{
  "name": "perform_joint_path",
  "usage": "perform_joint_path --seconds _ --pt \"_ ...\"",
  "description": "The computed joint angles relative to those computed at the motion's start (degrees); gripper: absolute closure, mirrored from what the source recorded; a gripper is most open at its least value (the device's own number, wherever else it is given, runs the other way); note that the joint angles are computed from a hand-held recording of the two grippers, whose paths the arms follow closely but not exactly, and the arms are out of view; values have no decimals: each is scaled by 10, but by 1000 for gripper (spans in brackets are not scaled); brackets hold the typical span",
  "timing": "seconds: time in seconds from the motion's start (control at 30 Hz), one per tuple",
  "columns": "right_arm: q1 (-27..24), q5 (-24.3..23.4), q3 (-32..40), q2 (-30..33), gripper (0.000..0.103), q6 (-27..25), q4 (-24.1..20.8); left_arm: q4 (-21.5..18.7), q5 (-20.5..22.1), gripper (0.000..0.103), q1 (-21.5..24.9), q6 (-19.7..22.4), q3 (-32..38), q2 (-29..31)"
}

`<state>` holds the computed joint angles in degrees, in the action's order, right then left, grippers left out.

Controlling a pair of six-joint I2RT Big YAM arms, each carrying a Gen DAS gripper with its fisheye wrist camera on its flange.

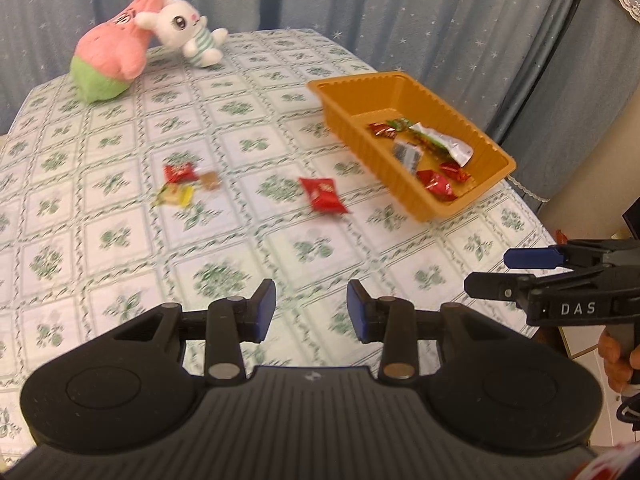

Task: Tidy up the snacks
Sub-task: 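Move both open grippers back toward the red square candy on the tablecloth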

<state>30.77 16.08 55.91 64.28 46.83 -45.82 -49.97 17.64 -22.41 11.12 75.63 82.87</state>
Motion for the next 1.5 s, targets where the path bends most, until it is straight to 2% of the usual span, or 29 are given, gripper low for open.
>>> perform_joint_path --seconds 0.3,0.7,1.13,1.5 --pt "42 3 43 69 30 11 11 -9 12 68 51 27 -14 -8" --pt "53 -14 105 155 30 -30 26 -5 7 68 97 31 -13 2" --pt "18 3 156 210 30 -83 44 24 -30 68 119 15 21 43" --pt "-21 19 184 239 31 -113 61 38 -48 68 117 5 57 78"
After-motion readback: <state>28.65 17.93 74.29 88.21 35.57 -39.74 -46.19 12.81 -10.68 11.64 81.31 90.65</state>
